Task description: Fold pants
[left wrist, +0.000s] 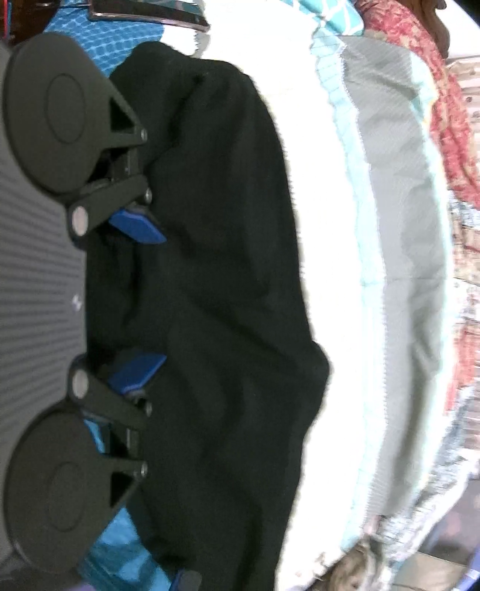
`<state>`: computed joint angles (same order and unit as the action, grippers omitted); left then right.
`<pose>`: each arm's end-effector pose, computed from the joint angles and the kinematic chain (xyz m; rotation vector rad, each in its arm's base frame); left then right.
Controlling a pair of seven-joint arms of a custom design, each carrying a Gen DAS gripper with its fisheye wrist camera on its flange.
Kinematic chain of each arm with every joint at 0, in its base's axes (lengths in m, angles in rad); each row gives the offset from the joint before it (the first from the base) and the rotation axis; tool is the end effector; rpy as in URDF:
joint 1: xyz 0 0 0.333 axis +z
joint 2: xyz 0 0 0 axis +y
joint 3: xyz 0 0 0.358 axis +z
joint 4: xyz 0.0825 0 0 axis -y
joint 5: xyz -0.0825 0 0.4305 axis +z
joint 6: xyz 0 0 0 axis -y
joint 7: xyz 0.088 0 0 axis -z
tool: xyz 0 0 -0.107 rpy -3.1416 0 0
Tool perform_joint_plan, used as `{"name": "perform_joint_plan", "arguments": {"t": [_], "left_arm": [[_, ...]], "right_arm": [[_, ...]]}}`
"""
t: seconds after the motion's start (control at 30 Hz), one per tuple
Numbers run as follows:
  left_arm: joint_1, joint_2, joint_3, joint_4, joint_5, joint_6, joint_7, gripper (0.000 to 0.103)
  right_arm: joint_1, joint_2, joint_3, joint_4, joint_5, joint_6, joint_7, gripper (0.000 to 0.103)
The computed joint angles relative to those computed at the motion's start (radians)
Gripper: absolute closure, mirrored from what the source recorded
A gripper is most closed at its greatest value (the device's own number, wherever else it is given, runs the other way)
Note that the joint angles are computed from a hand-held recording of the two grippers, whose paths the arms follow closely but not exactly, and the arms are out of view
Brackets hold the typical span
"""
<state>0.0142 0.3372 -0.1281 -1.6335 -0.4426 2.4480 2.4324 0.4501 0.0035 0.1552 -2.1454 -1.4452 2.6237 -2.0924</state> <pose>0.7483 -0.0734 0.4992 -1.1879 2.4985 -0.7868 0.4846 0.3635 0.4525 -0.7633 2.0179 -0.4365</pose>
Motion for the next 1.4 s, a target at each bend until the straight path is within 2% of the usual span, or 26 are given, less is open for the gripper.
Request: {"name": "perform_joint_plan", "arguments": {"t": [0.17,0.3,0.37,0.47,0.57,0.67,0.83,1.03,1.2,1.4], "left_arm": [[0.005,-0.012,-0.026,0.035,-0.06,-0.088,0.005,0.034],[-0.027,-0.009,-0.04,0.055,-0.05,-0.162,0.004,0.034],[-0.043,-0.02,-0.048,0.041,-0.046,-0.177,0.02,0.034],[-0.075,-0.044,-0.059,0.002,-0.034,-0.153,0.061,0.034],[-0.121,-0.07,-0.06,-0.051,0.01,-0.108,0.06,0.034],[-0.168,-0.077,-0.049,-0.089,0.094,-0.066,0.004,0.034],[-0.229,-0.066,-0.024,-0.108,0.25,-0.029,-0.145,0.034],[-0.24,-0.063,-0.007,-0.122,0.341,-0.024,-0.245,0.034],[-0.234,-0.068,-0.01,-0.134,0.363,-0.003,-0.267,0.033],[-0.229,-0.072,-0.013,-0.144,0.368,0.002,-0.271,0.032]], "right_arm": [[0.017,-0.184,0.062,-0.2,-0.011,-0.278,0.217,0.064],[0.034,-0.293,0.126,-0.324,0.119,-0.468,0.301,0.06],[0.044,-0.328,0.15,-0.366,0.182,-0.539,0.332,0.058],[0.055,-0.347,0.179,-0.398,0.24,-0.637,0.395,0.051],[0.057,-0.339,0.173,-0.401,0.235,-0.66,0.417,0.051],[0.056,-0.34,0.163,-0.412,0.225,-0.661,0.422,0.051],[0.039,-0.36,0.129,-0.452,0.221,-0.598,0.451,0.051],[0.033,-0.383,0.152,-0.496,0.168,-0.588,0.573,0.05],[0.026,-0.404,0.153,-0.518,0.138,-0.587,0.641,0.05],[0.022,-0.402,0.151,-0.512,0.132,-0.589,0.64,0.046]]}}
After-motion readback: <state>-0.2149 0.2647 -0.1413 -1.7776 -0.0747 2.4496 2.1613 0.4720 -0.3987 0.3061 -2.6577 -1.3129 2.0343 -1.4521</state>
